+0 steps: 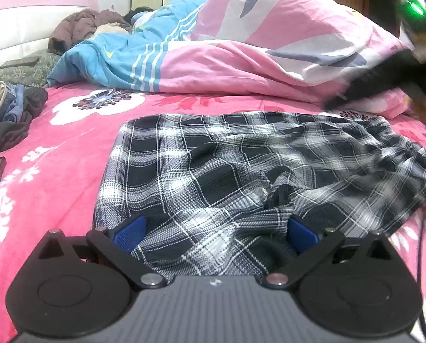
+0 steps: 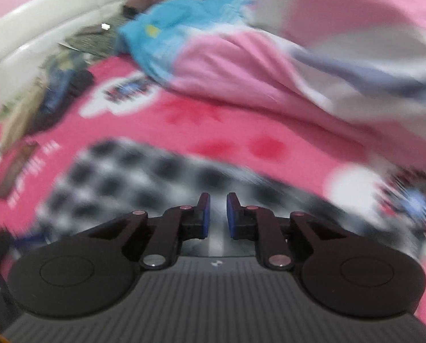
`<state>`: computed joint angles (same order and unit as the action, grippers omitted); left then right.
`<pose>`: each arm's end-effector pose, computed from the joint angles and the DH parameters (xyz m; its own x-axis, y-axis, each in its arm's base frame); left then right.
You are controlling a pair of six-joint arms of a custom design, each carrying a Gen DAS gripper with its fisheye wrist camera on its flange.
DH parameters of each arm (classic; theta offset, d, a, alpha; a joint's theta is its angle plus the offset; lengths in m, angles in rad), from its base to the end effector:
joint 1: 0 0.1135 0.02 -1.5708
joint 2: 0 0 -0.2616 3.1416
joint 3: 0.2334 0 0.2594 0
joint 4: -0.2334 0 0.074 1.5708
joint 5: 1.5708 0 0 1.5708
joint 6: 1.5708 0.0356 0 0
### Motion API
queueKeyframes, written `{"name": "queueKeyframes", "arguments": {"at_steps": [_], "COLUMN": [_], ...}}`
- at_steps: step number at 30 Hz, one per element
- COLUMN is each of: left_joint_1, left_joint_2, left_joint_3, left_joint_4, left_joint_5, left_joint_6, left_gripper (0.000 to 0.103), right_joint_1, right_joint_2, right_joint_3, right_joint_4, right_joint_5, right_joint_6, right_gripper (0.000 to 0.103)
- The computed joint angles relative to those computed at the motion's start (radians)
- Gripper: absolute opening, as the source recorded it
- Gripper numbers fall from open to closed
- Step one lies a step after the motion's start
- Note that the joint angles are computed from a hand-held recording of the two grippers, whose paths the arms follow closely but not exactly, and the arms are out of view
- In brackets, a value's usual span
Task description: Fold clothes
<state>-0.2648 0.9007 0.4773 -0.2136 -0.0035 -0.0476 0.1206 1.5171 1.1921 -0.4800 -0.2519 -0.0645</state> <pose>0.1934 -0.0523 0.2044 -0.5857 0.1095 -0.8031 0.2314 0.9722 -0.0362 0.3359 0.0496 0.2728 -0.6955 -0.1472 -0.7033 -0.3335 0.9331 0.1346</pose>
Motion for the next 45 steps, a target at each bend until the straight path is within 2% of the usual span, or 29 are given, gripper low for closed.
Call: {"name": "queueKeyframes", "arguments": {"at_steps": [4, 6, 8, 10, 13, 17, 21, 24, 28, 29, 31, 33, 35, 39, 45], "left_joint_1": [0.005, 0.01, 0.002, 0.0, 0.003, 0.011, 0.031, 0.04, 0.055, 0.057, 0.059, 0.057, 0.042, 0.012, 0.184], "left_joint_2": [0.006, 0.016, 0.022, 0.022, 0.022, 0.016, 0.002, -0.007, -0.024, -0.028, -0.033, -0.032, -0.033, -0.083, -0.284], "left_joint_3": [0.007, 0.011, 0.011, 0.007, 0.005, -0.006, -0.022, -0.045, -0.069, -0.074, -0.079, -0.075, -0.058, -0.007, 0.084], "left_joint_4": [-0.004, 0.002, 0.01, 0.016, 0.02, 0.032, 0.048, 0.086, 0.115, 0.12, 0.123, 0.117, 0.087, -0.037, -0.307], "left_joint_5": [0.005, 0.01, -0.001, -0.005, 0.001, 0.012, 0.045, 0.062, 0.085, 0.089, 0.093, 0.091, 0.064, 0.003, 0.088], "left_joint_6": [0.01, 0.009, 0.006, 0.007, 0.008, 0.015, 0.017, 0.014, 0.001, -0.002, -0.007, -0.009, -0.011, -0.033, -0.113], "left_gripper": [0.103, 0.103, 0.103, 0.103, 0.103, 0.103, 0.103, 0.103, 0.103, 0.103, 0.103, 0.103, 0.103, 0.103, 0.103], "right_joint_1": [-0.088, -0.116, -0.154, -0.163, -0.185, -0.252, -0.311, -0.262, -0.23, -0.228, -0.233, -0.31, -0.357, -0.334, -0.329], "right_joint_2": [-0.034, -0.008, -0.006, -0.034, -0.145, -0.301, -0.354, -0.421, -0.631, -0.649, -0.649, -0.647, -0.632, -0.652, -0.681], "right_joint_3": [-0.125, -0.178, -0.204, -0.203, -0.254, -0.382, -0.564, -0.622, -0.732, -0.764, -0.833, -0.882, -0.857, -0.896, -0.91], "right_joint_4": [0.03, 0.114, 0.172, 0.174, 0.177, 0.167, 0.297, 0.346, 0.362, 0.372, 0.419, 0.485, 0.458, 0.506, 0.503], "right_joint_5": [0.027, 0.072, 0.045, 0.078, 0.076, 0.001, -0.04, 0.032, 0.035, 0.053, 0.088, -0.008, -0.071, -0.046, -0.041], "right_joint_6": [-0.048, -0.064, -0.036, 0.001, -0.037, -0.144, -0.239, -0.248, -0.312, -0.34, -0.395, -0.387, -0.372, -0.369, -0.364], "right_gripper": [0.012, 0.007, 0.006, 0.007, 0.01, 0.012, 0.013, 0.014, 0.022, 0.028, 0.029, 0.029, 0.029, 0.029, 0.029]}}
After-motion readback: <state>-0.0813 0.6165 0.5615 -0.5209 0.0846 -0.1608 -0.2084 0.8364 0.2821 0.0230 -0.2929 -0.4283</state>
